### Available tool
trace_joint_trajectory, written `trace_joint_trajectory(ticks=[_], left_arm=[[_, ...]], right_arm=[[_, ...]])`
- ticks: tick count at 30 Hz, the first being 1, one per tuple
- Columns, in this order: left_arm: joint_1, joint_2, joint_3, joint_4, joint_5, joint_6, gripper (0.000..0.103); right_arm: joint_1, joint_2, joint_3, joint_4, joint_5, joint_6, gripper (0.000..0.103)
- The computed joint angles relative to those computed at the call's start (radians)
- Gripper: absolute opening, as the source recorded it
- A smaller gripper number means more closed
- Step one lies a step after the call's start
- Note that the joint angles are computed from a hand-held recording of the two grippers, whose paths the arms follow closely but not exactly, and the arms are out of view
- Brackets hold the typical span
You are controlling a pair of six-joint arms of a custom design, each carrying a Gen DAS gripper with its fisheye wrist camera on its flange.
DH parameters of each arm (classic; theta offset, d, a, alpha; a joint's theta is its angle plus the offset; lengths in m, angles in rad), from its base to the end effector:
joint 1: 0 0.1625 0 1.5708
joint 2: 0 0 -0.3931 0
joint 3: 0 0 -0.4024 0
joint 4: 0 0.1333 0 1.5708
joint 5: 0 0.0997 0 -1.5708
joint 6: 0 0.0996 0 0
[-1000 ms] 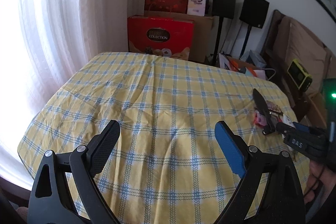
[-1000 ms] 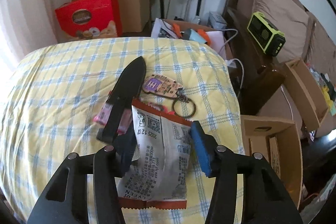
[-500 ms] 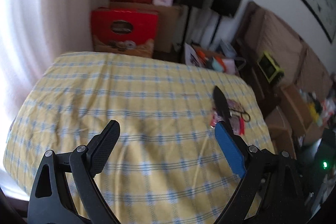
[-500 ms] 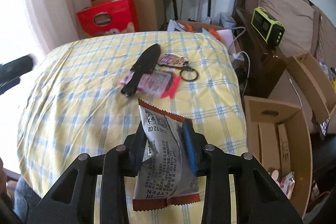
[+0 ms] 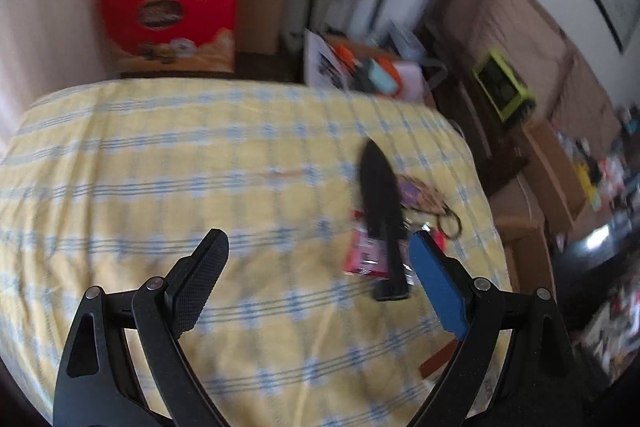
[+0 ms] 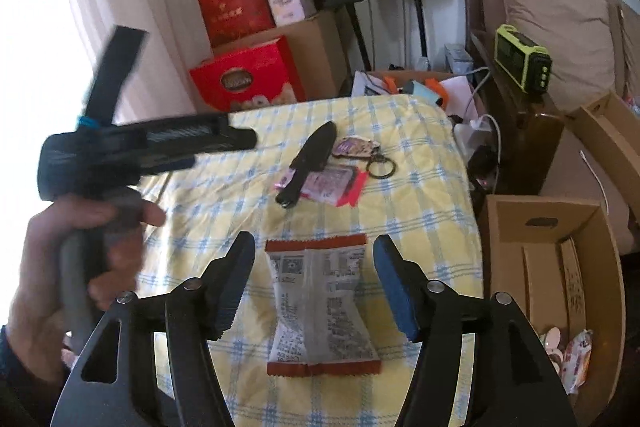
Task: Organize objects
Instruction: 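Grasp the black sheathed knife with the left gripper while the right lifts the white packet, then lift the knife and the white packet up off the table with both grippers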
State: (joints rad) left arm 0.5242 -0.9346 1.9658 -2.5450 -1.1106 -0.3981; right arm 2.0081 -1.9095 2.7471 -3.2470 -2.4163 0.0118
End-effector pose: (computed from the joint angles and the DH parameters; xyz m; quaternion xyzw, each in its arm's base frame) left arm -0.3741 -0.4214 0.0387 0.3162 0.9205 -0.1299 0.1894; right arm 0.1610 -0.2056 0.2642 0.0126 -0.8495 0.4454 0.2827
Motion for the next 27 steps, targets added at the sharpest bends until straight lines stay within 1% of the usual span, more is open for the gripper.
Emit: trace_joint_trajectory(ticks=[1,4,7,10,11,12,13,14,15,16,17,19,22,25,27], left_arm=[[-0.004,0.017,-0.012,0.010,-0.001,0.016,0.091],[-0.036,0.079,-0.042,0.009,0.036,0.067,0.091],[-0.048,0.150,-0.105,0.019,0.033,0.093,0.091],[-0.054,0.221,-0.171,0.049,0.057,0.136,0.090],[-0.054,0.235,-0.186,0.091,0.067,0.122,0.079],[-0.050,0.240,-0.196,0.123,0.060,0.097,0.070],[-0.041,0.238,-0.191,0.122,0.040,0.076,0.063],[-0.042,0.220,-0.166,0.079,0.041,0.067,0.055],[-0.040,0.213,-0.159,0.074,0.036,0.063,0.047],[-0.041,0.208,-0.154,0.077,0.048,0.062,0.034],[-0.039,0.199,-0.150,0.083,0.053,0.058,0.034],[-0.024,0.174,-0.135,0.072,0.020,0.045,0.034],[-0.019,0.125,-0.097,0.057,0.029,0.036,0.034],[-0.015,0.040,-0.035,0.040,0.032,0.003,0.034],[-0.018,-0.037,0.022,0.037,0.047,-0.026,0.034]], right_arm=[[0.000,-0.020,0.002,0.017,-0.002,0.005,0.063],[0.012,-0.053,0.008,0.050,-0.037,0.014,0.063],[0.001,-0.093,0.018,0.069,-0.034,0.016,0.063],[-0.011,-0.124,0.026,0.086,-0.028,0.020,0.063],[-0.005,-0.126,0.025,0.094,-0.037,0.022,0.063],[0.002,-0.125,0.023,0.098,-0.048,0.021,0.063],[0.012,-0.126,0.020,0.105,-0.063,0.021,0.063],[0.017,-0.126,0.019,0.107,-0.069,0.022,0.063],[0.014,-0.131,0.019,0.103,-0.067,0.017,0.063],[0.011,-0.139,0.022,0.099,-0.062,0.017,0.063],[0.005,-0.152,0.026,0.099,-0.049,0.017,0.063],[0.000,-0.164,0.030,0.108,-0.041,0.020,0.063],[0.007,-0.169,0.029,0.128,-0.057,0.025,0.063],[0.019,-0.177,0.028,0.130,-0.066,0.032,0.063],[0.024,-0.181,0.025,0.144,-0.072,0.040,0.063]])
